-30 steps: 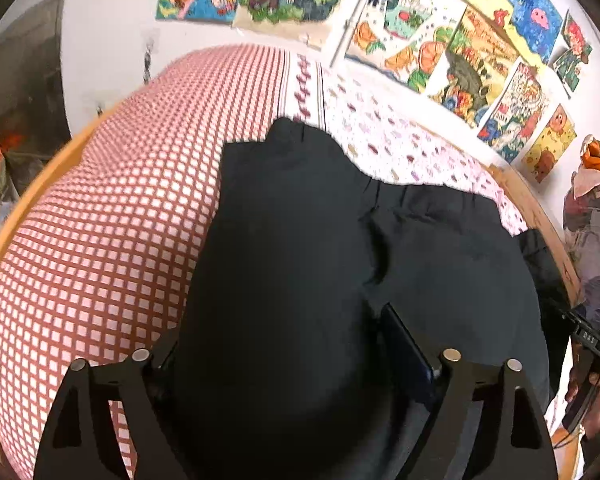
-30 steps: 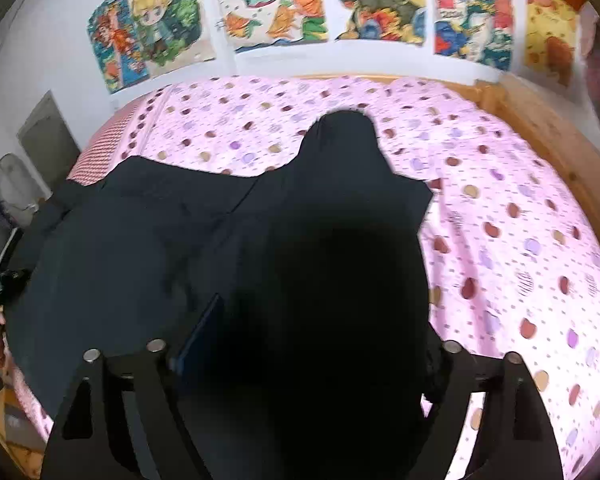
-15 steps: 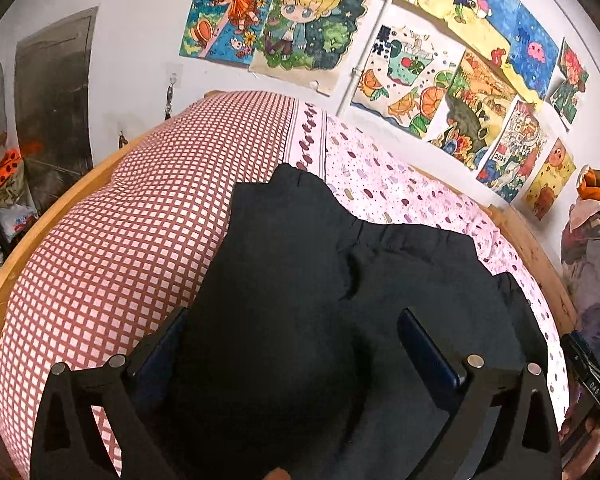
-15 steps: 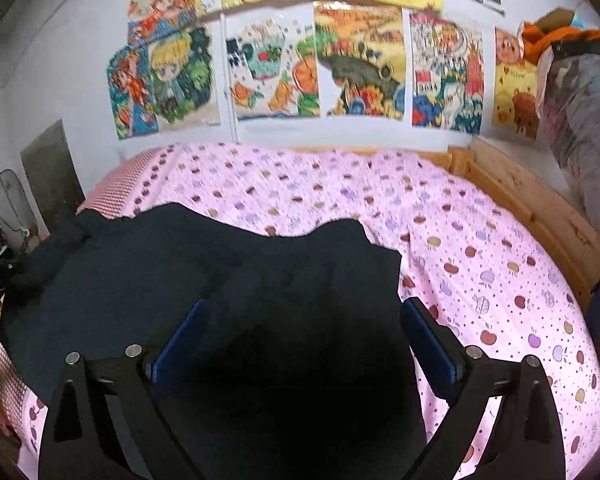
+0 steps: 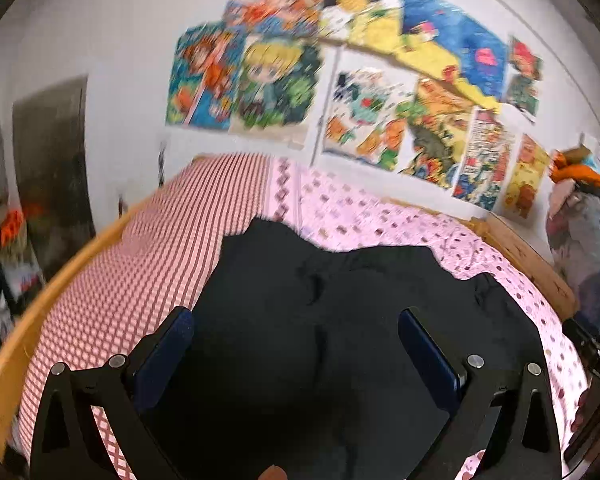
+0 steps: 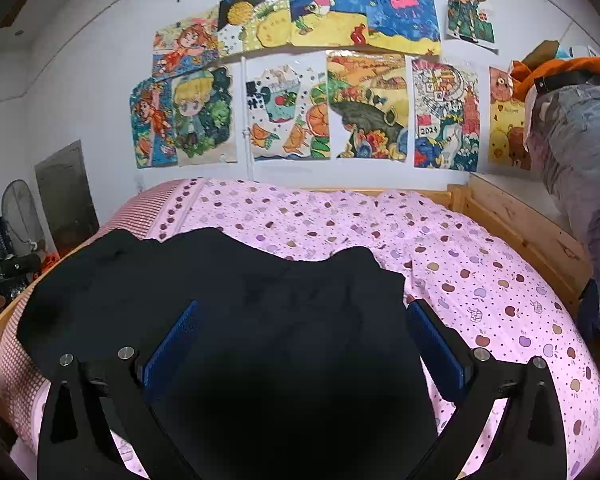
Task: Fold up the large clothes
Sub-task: 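Release the folded jacket with both grippers and pull them back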
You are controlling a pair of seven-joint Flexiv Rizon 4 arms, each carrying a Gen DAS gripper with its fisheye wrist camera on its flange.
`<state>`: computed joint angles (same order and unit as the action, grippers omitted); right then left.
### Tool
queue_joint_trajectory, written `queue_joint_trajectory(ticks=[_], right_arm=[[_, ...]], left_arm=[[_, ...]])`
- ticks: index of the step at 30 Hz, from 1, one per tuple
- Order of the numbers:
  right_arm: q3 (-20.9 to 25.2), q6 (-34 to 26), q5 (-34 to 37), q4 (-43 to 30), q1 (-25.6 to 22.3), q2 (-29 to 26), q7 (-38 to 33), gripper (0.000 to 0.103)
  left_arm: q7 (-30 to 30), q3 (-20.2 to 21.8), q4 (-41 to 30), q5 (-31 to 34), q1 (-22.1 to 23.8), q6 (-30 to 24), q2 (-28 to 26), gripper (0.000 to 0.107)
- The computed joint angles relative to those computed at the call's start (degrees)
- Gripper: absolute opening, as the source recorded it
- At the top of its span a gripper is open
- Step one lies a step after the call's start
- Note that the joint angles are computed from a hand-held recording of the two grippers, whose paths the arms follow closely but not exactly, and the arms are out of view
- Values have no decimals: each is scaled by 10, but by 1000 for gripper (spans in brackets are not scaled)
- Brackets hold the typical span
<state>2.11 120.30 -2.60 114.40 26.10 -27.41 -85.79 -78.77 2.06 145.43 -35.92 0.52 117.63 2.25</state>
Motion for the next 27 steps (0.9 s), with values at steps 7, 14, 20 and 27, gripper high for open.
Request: queue_joint_trajectory(ticks=[7,14,20,27], right_arm=[[62,46,-83,36,-66,4,36,100],[72,84,-120,70,-81,16,60,100],[82,96,-166,100,-100,29,92,100],[85,117,-189,137,-105,44,107,100]], left_arm=[[84,-36,15,-66,-46,86,7,103],[90,-54,33,-103,-75,108,30,103],[149,-86,48,-199,-117,157,34,103],[187,-99,70,-264,-175,206,37,103]])
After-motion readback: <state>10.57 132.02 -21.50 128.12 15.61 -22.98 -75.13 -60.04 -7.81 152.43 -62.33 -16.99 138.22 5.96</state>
